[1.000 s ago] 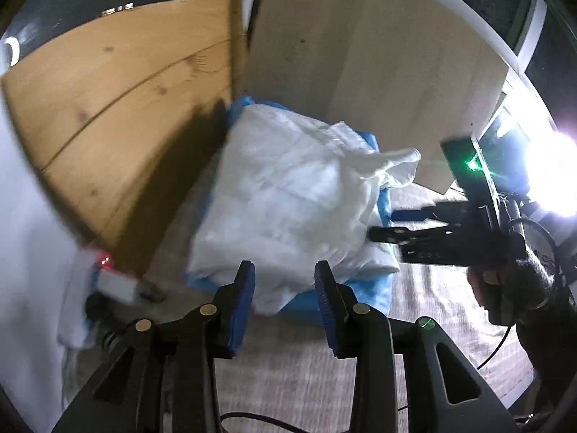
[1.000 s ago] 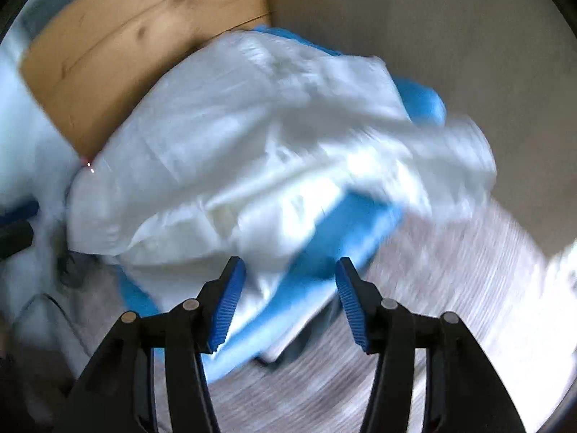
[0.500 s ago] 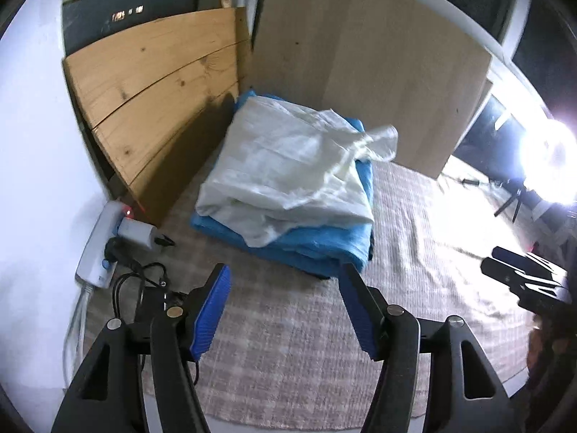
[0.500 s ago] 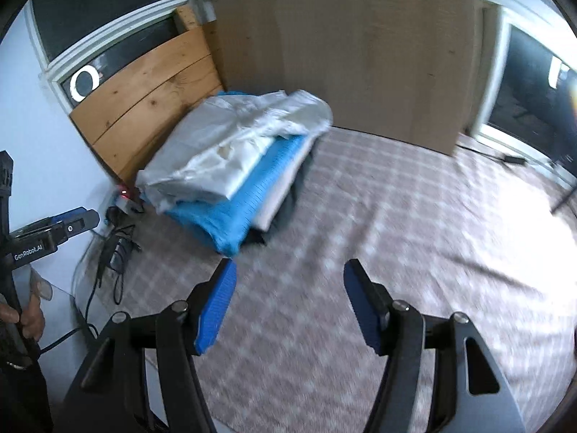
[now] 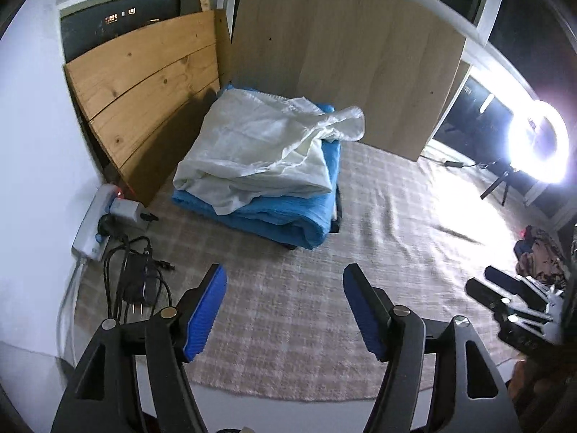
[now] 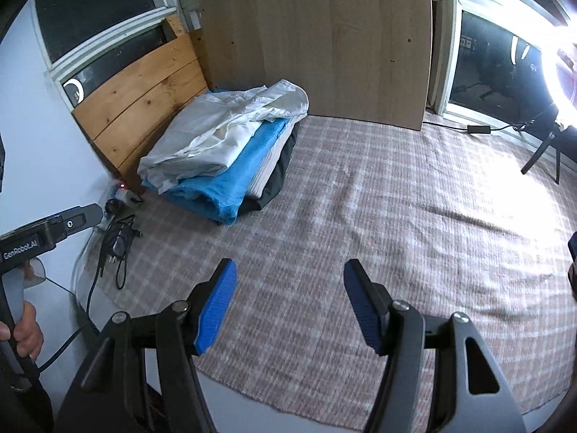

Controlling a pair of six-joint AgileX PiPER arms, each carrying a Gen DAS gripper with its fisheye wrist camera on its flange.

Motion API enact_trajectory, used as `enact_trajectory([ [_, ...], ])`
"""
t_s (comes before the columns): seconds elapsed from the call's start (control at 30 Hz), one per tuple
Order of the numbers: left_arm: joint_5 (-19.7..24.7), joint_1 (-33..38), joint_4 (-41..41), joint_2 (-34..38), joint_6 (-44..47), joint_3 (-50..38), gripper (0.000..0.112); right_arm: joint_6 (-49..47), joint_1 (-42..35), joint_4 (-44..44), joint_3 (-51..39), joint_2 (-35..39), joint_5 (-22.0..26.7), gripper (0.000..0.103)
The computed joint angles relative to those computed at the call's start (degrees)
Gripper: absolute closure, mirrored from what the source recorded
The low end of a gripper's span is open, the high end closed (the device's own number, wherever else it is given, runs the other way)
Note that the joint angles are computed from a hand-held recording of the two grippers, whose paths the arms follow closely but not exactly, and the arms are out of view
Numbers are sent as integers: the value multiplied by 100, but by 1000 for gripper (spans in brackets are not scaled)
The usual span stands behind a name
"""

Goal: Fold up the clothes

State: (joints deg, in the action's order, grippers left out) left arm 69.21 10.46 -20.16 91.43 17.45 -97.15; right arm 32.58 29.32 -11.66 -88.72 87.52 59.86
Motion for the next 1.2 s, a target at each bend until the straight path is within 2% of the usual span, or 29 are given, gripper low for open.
enact_trajectory([
  [0.27,-34,154,-15,-638,35,467,41,361,428,-408,210,-322,152,42],
  [0.33,-101,115,68,-812,18,629,38,456,533,-534,262,-387,221,42],
  [0.5,-213,-53,253,-1189,20,993,38,679,660,-714,475,-583,353,42],
  [0.97,-293,-233,336,-1433,43,1081,37,980,351,-821,1081,-1163,556,42],
  [1.2,-315,-337,398,-1459,37,1093,37,971,311,-869,1073,-1193,635,42],
])
